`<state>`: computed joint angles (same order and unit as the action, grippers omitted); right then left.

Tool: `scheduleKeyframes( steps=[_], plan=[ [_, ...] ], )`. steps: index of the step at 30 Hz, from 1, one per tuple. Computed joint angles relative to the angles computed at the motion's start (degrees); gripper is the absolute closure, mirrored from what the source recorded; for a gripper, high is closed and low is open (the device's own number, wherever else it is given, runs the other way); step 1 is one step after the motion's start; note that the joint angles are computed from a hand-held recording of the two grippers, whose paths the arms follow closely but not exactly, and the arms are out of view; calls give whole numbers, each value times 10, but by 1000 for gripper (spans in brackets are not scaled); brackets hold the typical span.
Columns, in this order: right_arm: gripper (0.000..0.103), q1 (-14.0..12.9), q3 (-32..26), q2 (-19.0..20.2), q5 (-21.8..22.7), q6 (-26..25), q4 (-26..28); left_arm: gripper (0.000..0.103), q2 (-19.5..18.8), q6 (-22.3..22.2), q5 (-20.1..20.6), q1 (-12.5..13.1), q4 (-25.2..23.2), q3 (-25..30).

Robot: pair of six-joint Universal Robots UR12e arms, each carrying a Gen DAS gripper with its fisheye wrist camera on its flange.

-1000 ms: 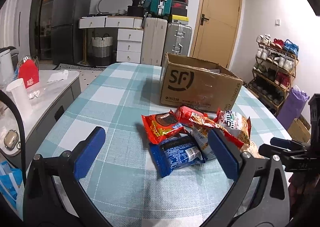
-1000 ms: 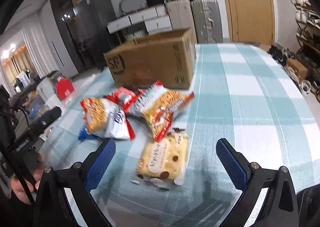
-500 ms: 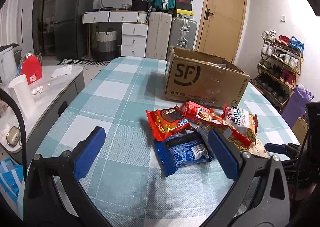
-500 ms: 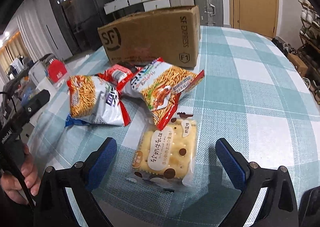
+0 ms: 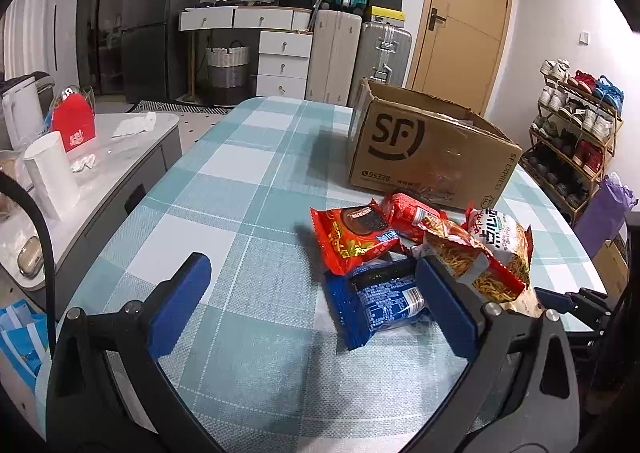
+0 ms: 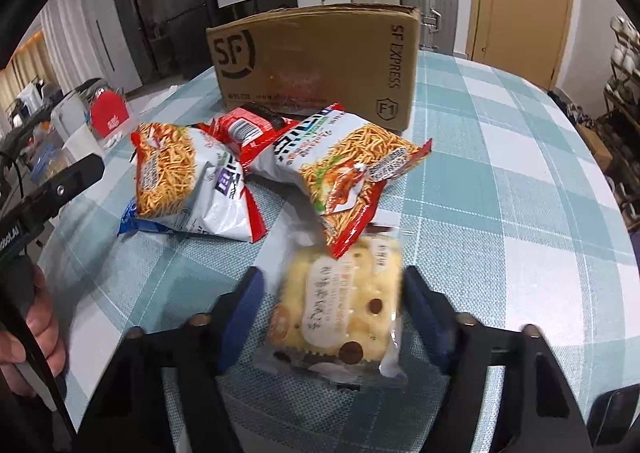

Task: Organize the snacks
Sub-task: 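Grasp the cream biscuit pack with the right gripper while the left gripper grasps the blue bag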

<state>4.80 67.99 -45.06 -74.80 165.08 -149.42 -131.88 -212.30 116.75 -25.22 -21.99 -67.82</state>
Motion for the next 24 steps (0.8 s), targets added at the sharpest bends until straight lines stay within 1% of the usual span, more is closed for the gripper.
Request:
scheduleKeyframes(
  steps=[3, 5, 15, 17, 19, 22, 24],
  plan=[
    [44, -2, 3, -2, 13, -3, 0, 1, 1, -1, 0, 0, -3, 0],
    [44, -5, 8, -4, 32, 1, -3, 1, 1, -2, 0, 0, -5, 0],
    [45, -25, 33, -13, 104, 45, -59, 1, 0, -24, -13, 5, -36, 7],
    [45, -29, 36, -14, 121, 56, -72, 1, 0, -29, -19, 7, -43, 8],
    [45, -31, 41, -15, 127, 63, -85, 1, -1, -34, -29, 9, -55, 10],
    [45, -32, 44, -17, 135, 64, -91, 1, -4, -38, -53, 14, -77, 18],
    [45, -32, 45, -18, 138, 64, -93, 1, -4, -36, -69, 18, -80, 17]
  ],
)
